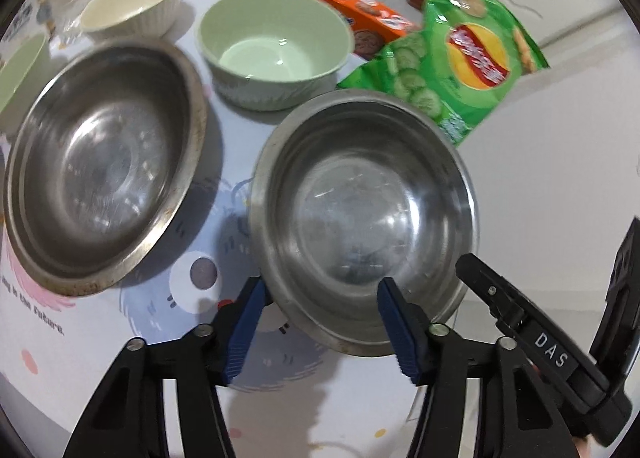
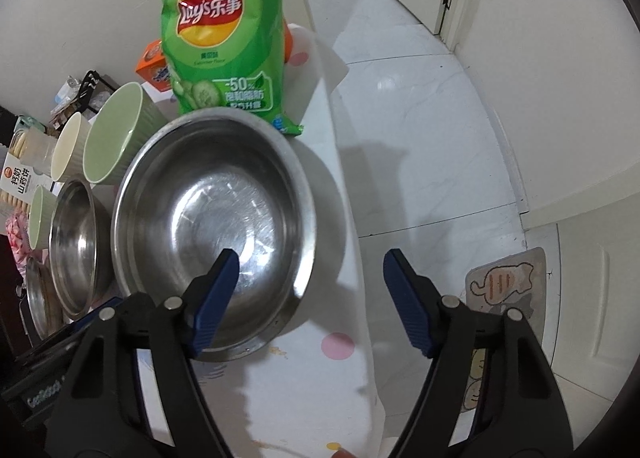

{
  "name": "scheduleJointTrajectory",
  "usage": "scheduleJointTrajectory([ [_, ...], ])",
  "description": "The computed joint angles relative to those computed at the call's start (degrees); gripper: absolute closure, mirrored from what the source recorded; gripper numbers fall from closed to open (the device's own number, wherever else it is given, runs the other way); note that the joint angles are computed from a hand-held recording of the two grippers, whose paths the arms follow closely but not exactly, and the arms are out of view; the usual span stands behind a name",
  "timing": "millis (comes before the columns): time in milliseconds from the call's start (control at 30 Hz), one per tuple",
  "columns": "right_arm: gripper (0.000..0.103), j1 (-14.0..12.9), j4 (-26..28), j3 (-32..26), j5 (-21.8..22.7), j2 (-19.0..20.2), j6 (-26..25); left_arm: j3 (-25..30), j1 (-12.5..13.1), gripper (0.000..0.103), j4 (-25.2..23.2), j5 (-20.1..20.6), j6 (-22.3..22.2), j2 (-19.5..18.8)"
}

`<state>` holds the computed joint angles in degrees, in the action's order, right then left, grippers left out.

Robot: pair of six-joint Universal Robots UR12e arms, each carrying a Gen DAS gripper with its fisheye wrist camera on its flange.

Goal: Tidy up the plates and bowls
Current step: 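Close the left gripper on the small steel bowl rim while the right gripper grips it too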

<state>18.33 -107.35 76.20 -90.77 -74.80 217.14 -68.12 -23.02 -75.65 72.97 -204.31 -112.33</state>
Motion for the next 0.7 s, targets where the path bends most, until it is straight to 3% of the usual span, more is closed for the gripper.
scheduleJointTrajectory([
  [200, 0.029, -0.1, 1.1, -0.3, 1.2, 0.5, -0.4, -0.1, 0.7, 0.06, -1.3, -2.1, -1.8, -0.7],
  [300, 0.04, -0.2, 1.5, -0.3, 2.0, 0.7, -0.9, 0.5, 0.8, 0.069, -1.9, -2.4, -2.5, -1.7],
  [433, 0.041, -0.4, 1.9, -0.1, 2.6, 0.7, -0.9, 0.5, 0.9, 0.075, -1.6, -1.8, -2.5, -2.2],
  [600, 0.063, -0.6, 2.5, -0.3, 3.1, 1.0, -0.4, 2.2, 1.5, 0.082, -2.9, -2.3, -2.8, -3.8],
  [700, 0.072, -0.9, 3.9, -0.6, 3.9, 1.4, 0.0, 2.3, 1.8, 0.086, -2.7, -3.0, -3.2, -4.5],
])
